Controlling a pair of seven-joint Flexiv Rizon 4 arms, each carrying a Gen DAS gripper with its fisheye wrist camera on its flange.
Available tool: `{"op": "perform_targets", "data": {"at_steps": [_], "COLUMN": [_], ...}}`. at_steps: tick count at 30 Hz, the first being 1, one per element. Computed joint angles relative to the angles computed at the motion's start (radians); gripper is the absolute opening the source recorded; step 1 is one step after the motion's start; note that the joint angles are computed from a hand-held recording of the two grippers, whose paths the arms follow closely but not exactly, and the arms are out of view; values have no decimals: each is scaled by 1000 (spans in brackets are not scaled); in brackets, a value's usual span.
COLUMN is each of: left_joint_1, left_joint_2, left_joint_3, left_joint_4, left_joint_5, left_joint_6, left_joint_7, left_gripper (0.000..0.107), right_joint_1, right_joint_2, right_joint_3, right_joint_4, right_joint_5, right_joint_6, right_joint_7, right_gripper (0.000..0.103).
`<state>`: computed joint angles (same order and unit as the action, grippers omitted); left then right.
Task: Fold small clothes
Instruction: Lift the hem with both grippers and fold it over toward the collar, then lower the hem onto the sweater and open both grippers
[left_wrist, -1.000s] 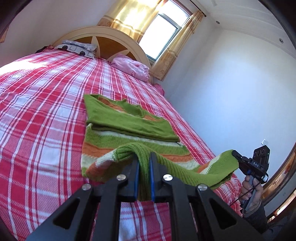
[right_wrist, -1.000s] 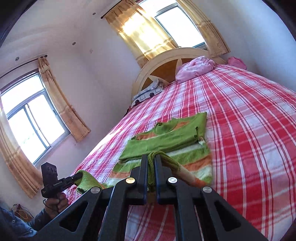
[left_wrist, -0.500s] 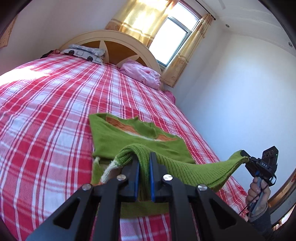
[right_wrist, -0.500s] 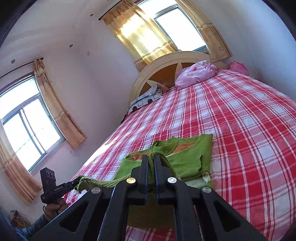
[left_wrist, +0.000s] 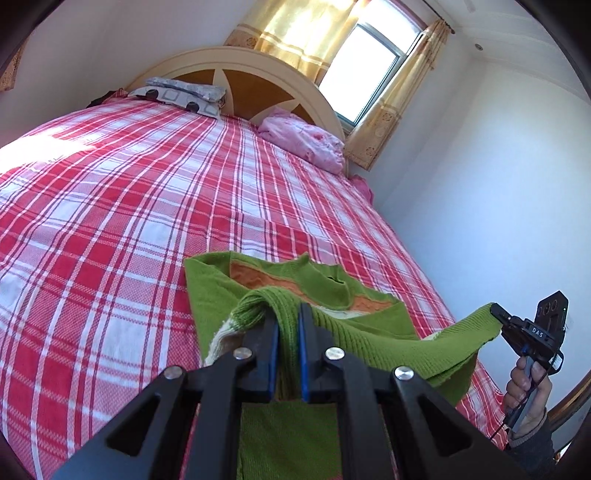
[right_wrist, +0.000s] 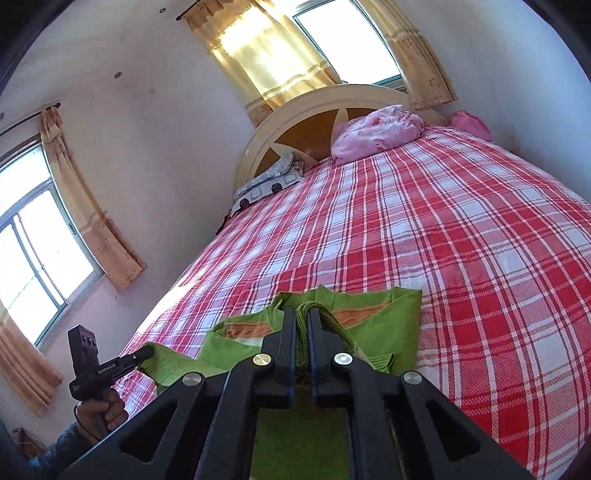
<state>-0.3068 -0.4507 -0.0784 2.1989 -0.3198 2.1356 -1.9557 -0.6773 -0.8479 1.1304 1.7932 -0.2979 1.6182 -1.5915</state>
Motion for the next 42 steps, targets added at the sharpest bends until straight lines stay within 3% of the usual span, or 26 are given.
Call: {"op": "perform_targets", "data": {"at_steps": [7, 15, 18, 19, 20, 21, 23, 25, 27, 30, 33, 38, 42], "left_joint_1": [4, -116, -171, -198, -232, -250, -267, -231, -261, -240, -275, -100, -62], "left_joint_2": [-67, -152, -178, -185, -193, -197, -193, -179, -172, -141, -122, -78, -85], "left_joint_3": [31, 170, 238, 269, 309, 331, 350, 318, 332, 284, 287, 86, 34], "left_joint_4": [-125, -220, -241, -243, -245, -241, -219, -197, -182, -132, -97, 6, 33], "left_joint_5": [-32, -163, -210, -230, -252, -264, -285, -252, -304, -284, -303, -157, -85], "left_joint_6": [-118, -234, -277, -285, -293, -285, -263, -240, -251, -220, -226, -157, -118], "left_joint_7": [72, 155, 156, 148, 140, 129, 110, 89, 124, 125, 170, 92, 51], "left_gripper": [10, 11, 19, 27, 39, 45, 59, 59, 59, 59, 59, 59, 58], "right_joint_1": [155, 358, 408, 419, 437, 459, 482, 486, 486, 448, 407, 328, 328], "right_joint_2": [-43, -114, -152, -162, -163, -152, -134, -120, -96, -53, 8, 96, 145], "right_joint_3": [-143, -339, -379, -387, -412, -451, -499, -515, -534, -514, -497, -450, -466], "right_joint_4": [-205, -447, -531, -553, -564, -556, -530, -513, -486, -420, -328, -191, -116], "right_joint_5": [63, 104, 122, 129, 129, 128, 137, 160, 191, 250, 299, 397, 449], "right_joint_6": [-122, -301, -371, -388, -388, -362, -306, -295, -288, -286, -284, -315, -328], "right_joint_7": [36, 66, 63, 57, 54, 57, 41, 21, 16, -31, -95, -197, -250], "right_gripper": [4, 5, 7, 10, 26, 48, 59, 59, 59, 59, 59, 59, 58]}}
